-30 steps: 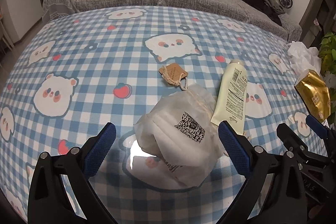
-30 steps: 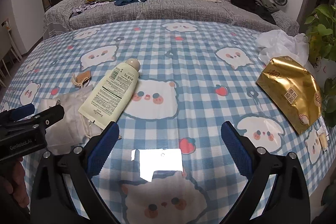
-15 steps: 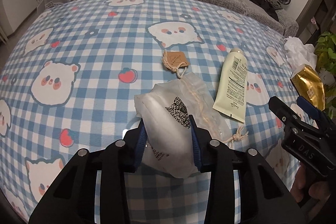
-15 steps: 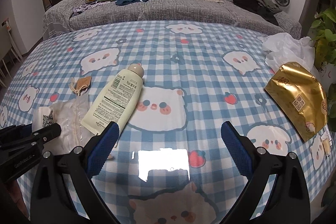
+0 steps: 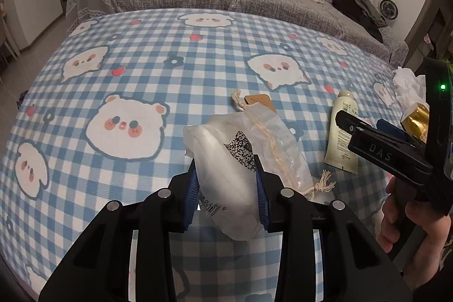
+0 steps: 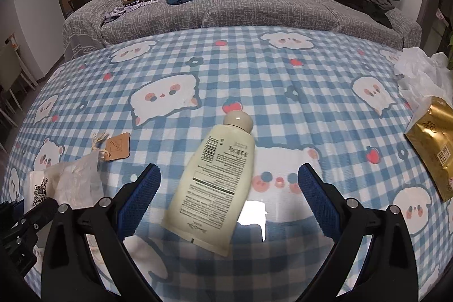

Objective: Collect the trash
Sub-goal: 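Grasp the clear plastic bag with left tool while right tool grasps the cream lotion bottle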

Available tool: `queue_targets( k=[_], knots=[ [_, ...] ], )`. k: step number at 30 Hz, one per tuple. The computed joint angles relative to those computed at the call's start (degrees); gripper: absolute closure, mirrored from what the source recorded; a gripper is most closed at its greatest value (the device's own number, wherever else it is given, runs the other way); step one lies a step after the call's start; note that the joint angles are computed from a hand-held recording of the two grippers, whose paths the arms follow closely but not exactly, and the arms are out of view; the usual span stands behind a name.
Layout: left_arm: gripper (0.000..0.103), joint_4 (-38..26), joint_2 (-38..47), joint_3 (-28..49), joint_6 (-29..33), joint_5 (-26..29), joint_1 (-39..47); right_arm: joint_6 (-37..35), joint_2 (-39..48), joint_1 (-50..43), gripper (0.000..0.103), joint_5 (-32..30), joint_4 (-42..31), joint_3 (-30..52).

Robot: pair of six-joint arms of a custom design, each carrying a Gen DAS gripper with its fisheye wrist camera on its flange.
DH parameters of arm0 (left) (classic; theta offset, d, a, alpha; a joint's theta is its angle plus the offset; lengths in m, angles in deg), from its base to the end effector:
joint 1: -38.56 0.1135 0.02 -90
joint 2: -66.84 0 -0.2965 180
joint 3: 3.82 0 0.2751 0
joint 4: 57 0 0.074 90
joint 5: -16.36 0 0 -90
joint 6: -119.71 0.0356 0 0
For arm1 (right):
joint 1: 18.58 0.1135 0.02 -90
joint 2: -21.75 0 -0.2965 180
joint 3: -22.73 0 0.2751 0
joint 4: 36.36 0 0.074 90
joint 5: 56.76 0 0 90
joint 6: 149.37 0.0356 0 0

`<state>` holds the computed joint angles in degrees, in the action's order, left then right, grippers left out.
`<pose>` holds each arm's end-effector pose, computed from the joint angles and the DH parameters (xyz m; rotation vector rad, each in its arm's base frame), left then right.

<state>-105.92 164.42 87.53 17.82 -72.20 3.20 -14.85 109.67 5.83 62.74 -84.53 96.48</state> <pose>0.3218 -0.2294 0.2876 0.5330 2.5158 -0.3531 0.3029 0.1182 0.2495 0.5854 2.3899 -0.1909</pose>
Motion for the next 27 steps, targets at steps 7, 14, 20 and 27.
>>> queue_targets(
  k=[7,14,20,27],
  knots=[
    [0.069,0.5,0.13,-0.35,0.65,-0.78,1.2,1.78,3.52,-2.02,0.025,-2.69,1.07,0.91],
    [0.069,0.74,0.36,-0.41,0.94,-1.05,1.42,2.05,4.75,-2.31,0.045,-3.05,2.25,0.89],
    [0.069,0.78,0.5,-0.39,0.9,-1.0,1.33,1.93,3.64,-2.16,0.045,-4.04,2.22,0.16],
    [0.069,0.62,-0.57,-0.98,0.41,-1.69,0.21,3.61,0.47,-0.51,0.045,-2.97,0.25,-1.41]
  ],
)
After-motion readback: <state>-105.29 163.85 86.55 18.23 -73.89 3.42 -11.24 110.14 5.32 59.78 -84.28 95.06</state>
